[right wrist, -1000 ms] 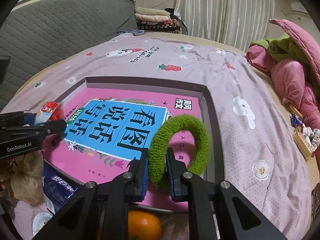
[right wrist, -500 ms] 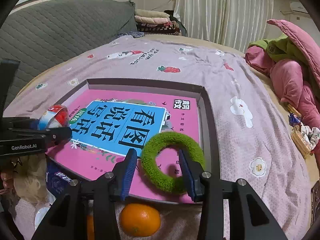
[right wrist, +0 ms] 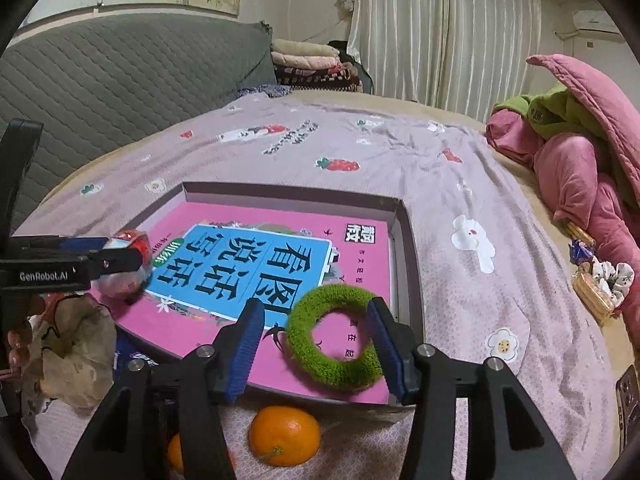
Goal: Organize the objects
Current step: 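Lower the egg onto the book with the left tool while the right tool drops the ring, then move both tools back toward the mesh bag and bagged red candy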
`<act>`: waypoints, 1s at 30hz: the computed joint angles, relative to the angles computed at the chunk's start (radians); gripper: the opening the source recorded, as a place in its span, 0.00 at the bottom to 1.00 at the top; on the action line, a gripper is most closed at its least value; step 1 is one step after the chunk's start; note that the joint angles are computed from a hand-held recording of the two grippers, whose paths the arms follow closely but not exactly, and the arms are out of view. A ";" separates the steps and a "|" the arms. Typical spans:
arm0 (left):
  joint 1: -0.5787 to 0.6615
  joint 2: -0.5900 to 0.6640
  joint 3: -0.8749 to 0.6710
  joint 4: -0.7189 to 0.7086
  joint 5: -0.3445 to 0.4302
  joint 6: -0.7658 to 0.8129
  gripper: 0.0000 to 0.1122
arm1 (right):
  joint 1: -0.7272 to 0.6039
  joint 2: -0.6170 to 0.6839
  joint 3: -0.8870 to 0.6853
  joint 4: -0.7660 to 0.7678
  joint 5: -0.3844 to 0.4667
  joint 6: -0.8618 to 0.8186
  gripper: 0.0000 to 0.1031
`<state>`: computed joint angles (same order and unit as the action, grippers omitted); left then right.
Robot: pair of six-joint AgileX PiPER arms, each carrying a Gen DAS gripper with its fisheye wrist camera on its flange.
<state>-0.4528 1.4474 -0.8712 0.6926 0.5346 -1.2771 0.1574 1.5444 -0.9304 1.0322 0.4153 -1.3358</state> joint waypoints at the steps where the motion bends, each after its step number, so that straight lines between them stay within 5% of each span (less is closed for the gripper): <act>1: -0.010 -0.015 0.005 0.026 0.011 -0.025 0.66 | -0.003 -0.006 0.005 0.016 0.003 -0.015 0.57; 21: -0.161 -0.139 0.085 0.259 0.142 -0.271 0.69 | -0.068 -0.153 0.112 0.288 0.135 -0.295 0.71; 30: -0.213 -0.156 0.101 0.297 0.179 -0.319 0.69 | -0.029 -0.230 0.184 0.402 0.082 -0.456 0.72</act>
